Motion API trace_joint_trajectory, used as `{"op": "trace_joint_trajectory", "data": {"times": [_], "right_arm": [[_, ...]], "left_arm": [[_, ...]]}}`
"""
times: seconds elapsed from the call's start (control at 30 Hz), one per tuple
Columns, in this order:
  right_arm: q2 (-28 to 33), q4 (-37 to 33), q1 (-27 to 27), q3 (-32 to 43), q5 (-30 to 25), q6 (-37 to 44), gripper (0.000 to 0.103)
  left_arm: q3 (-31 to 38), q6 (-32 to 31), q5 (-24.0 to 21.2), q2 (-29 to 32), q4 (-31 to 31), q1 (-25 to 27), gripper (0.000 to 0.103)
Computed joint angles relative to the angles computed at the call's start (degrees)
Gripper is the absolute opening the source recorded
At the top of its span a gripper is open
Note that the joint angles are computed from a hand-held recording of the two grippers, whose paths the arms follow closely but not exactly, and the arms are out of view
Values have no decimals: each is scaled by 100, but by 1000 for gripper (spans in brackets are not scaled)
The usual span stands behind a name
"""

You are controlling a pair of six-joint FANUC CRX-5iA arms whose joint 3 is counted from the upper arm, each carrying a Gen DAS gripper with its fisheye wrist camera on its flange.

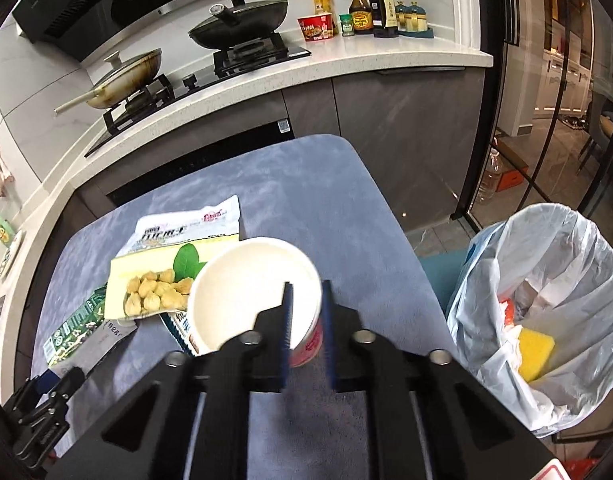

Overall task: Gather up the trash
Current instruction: 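Grasp the pink paper cup with the right tool while the left tool holds the carton, then carry the cup and carton over the bin and open the right tool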

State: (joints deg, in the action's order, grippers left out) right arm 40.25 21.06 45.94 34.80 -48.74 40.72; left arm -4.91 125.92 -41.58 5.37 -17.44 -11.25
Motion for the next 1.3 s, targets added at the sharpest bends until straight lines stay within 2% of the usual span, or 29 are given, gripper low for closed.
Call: {"op": "trace_joint_trajectory", "data": {"times": [0.37, 0.7, 1.0, 1.2, 1.23, 1.27, 1.3], "right_arm": [[-918, 726, 136, -1461, 755, -819, 5], [-1770, 1173, 203, -2629, 1177, -1430, 5], [-2429, 1744, 59, -3571, 1350, -2225, 5], [-2793, 2327, -254, -4093, 1301, -2961, 5], [-2843, 2388, -350, -4171, 1275, -3073, 5], [-2873, 2430, -420, -4227, 1267, -3140, 5], [-2891, 2461, -516, -4272, 1238, -3194, 5]], "left_arm": [[-251, 162, 57, -491, 12, -229, 49], [-187, -53, 75, -691, 221, -558, 48], [307, -468, 185, -374, 444, -936, 45], [1059, -1051, 405, 222, 794, -1163, 43], [1194, -1154, 478, 341, 881, -1192, 29], [1407, -1428, 506, 548, 1091, -1209, 3], [1598, -1740, 428, 741, 1389, -1193, 0]]}}
